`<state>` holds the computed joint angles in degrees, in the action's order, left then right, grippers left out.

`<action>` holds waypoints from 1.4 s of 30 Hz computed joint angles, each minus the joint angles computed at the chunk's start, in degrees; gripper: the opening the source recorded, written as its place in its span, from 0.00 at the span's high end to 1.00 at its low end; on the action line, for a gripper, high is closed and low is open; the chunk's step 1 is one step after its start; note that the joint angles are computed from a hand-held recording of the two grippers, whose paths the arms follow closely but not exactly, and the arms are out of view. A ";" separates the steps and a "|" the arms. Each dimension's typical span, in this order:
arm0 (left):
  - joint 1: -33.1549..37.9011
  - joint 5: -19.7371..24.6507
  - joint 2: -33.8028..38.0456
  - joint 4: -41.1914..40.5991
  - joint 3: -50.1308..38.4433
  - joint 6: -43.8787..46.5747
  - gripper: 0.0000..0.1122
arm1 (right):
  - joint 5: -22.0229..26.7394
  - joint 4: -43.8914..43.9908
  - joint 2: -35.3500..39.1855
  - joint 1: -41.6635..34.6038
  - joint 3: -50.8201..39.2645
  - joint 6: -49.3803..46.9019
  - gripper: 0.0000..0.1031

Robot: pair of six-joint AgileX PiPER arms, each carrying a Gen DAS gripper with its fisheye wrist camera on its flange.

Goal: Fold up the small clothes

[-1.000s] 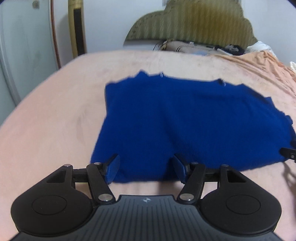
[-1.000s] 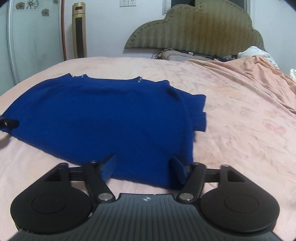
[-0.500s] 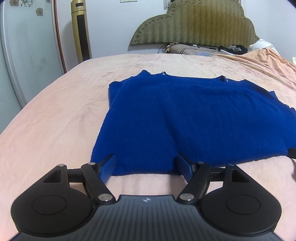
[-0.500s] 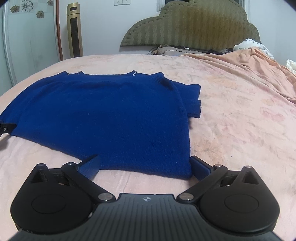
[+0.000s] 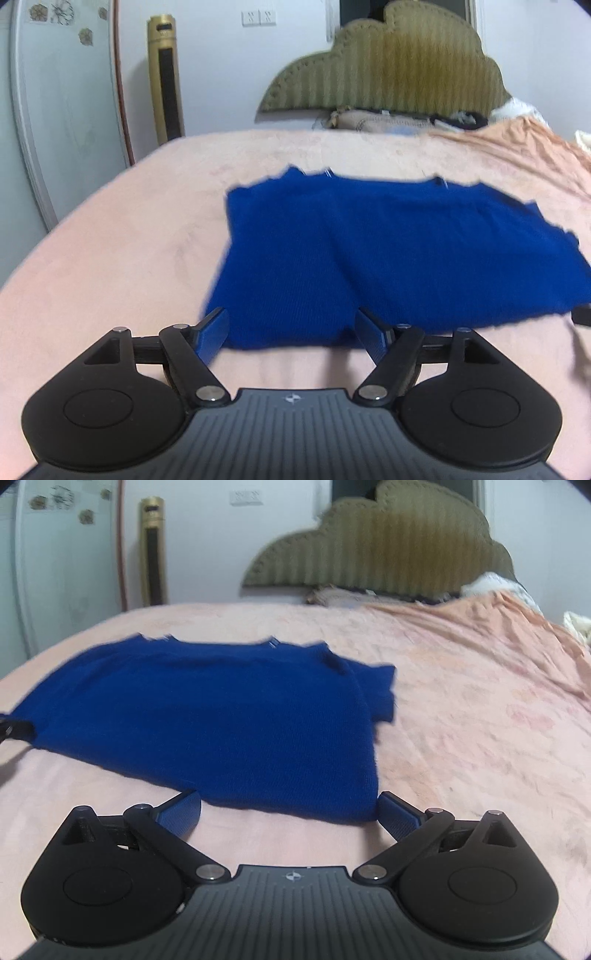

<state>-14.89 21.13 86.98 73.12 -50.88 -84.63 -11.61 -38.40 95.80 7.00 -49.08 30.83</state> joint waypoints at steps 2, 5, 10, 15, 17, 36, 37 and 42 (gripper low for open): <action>1.95 0.63 0.05 -8.62 -3.37 9.71 0.33 | -0.26 2.96 -1.20 1.77 0.25 -4.29 0.00; 6.83 -1.11 2.04 -25.53 -9.61 26.90 0.24 | 0.42 11.20 -1.73 6.08 -0.76 -13.97 0.00; 13.34 0.27 10.24 -54.09 -22.45 55.55 0.23 | 3.49 19.13 0.91 13.55 -5.11 -25.55 0.01; 20.86 10.92 21.85 -82.74 -40.07 79.86 0.23 | 7.81 42.07 3.64 20.55 -10.14 -54.18 0.01; 24.41 16.86 26.30 -94.19 -46.47 86.50 0.23 | 6.67 50.52 4.90 22.63 -10.91 -65.51 0.01; 33.24 36.81 51.64 -123.51 -79.24 98.07 0.20 | -9.71 101.75 23.63 38.01 -30.89 -123.97 0.01; 33.31 38.15 53.36 -123.19 -82.43 96.50 0.20 | -9.80 101.96 23.92 37.92 -31.34 -123.88 0.01; 30.63 40.41 58.14 -115.72 -93.93 91.61 0.20 | -9.11 103.91 27.17 37.23 -36.49 -126.05 0.04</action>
